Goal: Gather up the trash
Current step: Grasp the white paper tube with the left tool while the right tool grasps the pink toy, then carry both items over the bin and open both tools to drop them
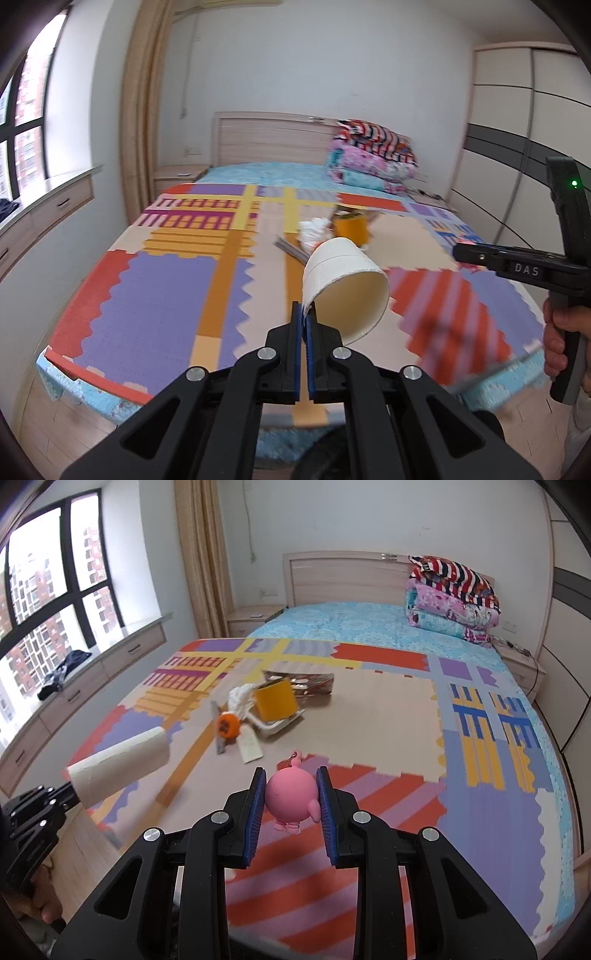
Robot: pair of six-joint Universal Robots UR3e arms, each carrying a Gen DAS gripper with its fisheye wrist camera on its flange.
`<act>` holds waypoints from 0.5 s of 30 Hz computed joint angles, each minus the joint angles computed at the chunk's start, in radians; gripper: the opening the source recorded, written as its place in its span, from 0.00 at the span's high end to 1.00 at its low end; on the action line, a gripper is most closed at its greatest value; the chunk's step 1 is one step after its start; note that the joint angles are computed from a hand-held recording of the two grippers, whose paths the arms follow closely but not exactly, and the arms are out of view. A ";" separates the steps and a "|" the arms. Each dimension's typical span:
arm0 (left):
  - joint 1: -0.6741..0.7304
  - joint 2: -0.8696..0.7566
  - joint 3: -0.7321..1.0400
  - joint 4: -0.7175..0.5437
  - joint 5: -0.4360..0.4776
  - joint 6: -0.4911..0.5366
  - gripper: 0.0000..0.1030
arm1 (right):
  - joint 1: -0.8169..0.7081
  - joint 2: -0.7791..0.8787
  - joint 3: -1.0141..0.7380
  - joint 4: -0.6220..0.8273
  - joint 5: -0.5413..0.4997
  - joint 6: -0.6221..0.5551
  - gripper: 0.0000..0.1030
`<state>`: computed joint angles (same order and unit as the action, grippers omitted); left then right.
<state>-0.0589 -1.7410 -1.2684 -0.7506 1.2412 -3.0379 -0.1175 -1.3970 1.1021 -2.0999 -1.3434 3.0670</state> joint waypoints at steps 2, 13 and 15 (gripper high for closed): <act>0.012 0.048 -0.029 -0.025 -0.039 0.033 0.98 | 0.004 -0.053 0.056 -0.002 0.013 -0.004 0.73; 0.090 0.232 -0.124 -0.271 -0.239 0.264 0.98 | 0.023 -0.311 0.293 0.043 0.037 -0.053 0.73; 0.110 0.253 -0.135 -0.331 -0.274 0.304 0.98 | 0.021 -0.346 0.326 0.056 0.046 -0.064 0.73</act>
<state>0.0513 -1.4882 -1.4030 -1.0821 0.9669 -2.7336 -0.0966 -1.7428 1.4286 -2.0443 -1.2974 3.0030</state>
